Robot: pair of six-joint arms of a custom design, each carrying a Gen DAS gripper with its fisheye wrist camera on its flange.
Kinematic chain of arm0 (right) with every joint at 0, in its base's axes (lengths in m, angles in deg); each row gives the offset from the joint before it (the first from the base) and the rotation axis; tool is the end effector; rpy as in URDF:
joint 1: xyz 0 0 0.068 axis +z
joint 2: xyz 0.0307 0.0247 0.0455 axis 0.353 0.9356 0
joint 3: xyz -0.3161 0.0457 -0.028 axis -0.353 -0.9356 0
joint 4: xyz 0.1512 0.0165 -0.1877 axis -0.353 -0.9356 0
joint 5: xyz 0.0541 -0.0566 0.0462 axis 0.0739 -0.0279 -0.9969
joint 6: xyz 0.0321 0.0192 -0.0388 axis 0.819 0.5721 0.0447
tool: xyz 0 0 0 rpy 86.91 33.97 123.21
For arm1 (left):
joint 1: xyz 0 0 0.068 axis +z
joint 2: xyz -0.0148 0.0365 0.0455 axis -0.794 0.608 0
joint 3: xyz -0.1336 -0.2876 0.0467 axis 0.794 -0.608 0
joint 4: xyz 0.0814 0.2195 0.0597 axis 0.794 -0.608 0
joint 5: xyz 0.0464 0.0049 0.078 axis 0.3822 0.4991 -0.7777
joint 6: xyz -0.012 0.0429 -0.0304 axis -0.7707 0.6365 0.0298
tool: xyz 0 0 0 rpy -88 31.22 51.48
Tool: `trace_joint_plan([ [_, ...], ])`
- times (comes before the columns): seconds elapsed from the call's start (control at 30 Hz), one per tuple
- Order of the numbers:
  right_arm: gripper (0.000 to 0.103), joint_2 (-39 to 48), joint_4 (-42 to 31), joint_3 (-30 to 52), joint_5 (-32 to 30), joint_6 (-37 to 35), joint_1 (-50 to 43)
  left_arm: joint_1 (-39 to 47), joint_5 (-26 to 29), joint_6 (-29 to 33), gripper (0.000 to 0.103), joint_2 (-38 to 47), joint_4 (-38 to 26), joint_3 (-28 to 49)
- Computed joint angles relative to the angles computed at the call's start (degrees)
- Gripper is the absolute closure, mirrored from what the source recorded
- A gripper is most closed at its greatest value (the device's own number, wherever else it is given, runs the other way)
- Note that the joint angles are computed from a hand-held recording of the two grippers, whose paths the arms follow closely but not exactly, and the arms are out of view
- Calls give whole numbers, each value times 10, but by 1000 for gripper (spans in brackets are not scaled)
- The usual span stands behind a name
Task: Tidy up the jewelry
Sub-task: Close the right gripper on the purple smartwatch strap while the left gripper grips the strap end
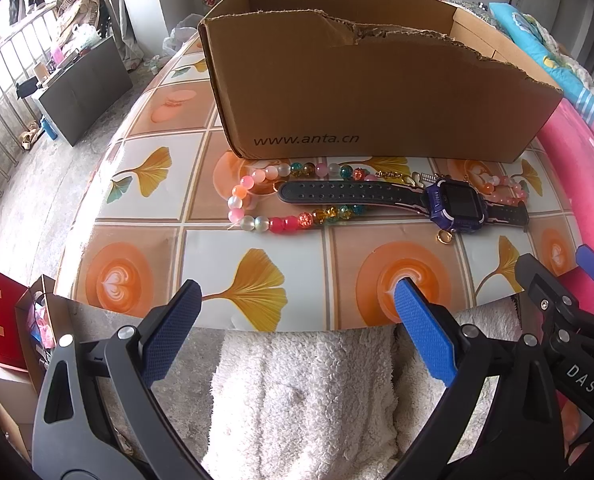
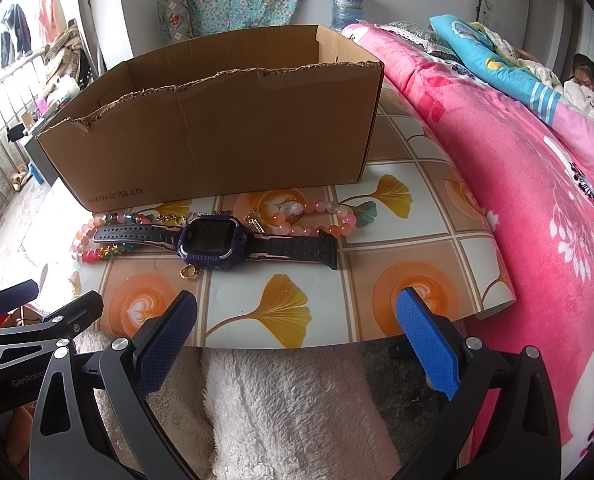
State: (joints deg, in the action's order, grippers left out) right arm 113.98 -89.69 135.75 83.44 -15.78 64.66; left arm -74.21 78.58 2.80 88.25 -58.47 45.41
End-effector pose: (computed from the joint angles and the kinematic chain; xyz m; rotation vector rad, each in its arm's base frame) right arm 0.2734 0.2408 0.1916 0.1448 2.4778 -0.0364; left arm 0.2925 -0.1102 0.2192 0.0567 2.6373 -0.0257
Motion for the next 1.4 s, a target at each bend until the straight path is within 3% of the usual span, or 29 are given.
trace_joint_plan([
  [0.37,5,-3,-5,3,-1,0,-1,12,5,7,9,-1,22,-17],
  [0.57,5,-1,29,-7,-17,-17,-10,44,17,57,9,2,77,-50],
  [0.73,6,-2,90,-17,-47,-53,-20,90,77,114,9,5,124,-65],
  [0.87,15,5,125,-6,-79,-82,-32,143,190,146,9,-5,195,-85],
  [0.93,19,15,131,9,-99,-94,-39,162,236,148,9,-5,202,-75],
  [1.23,48,58,117,55,-171,-99,-65,161,309,148,8,43,145,8],
  [1.33,53,68,114,61,-186,-102,-71,162,331,143,9,59,125,30],
  [1.4,56,72,115,62,-194,-104,-73,158,331,148,23,69,108,43],
])
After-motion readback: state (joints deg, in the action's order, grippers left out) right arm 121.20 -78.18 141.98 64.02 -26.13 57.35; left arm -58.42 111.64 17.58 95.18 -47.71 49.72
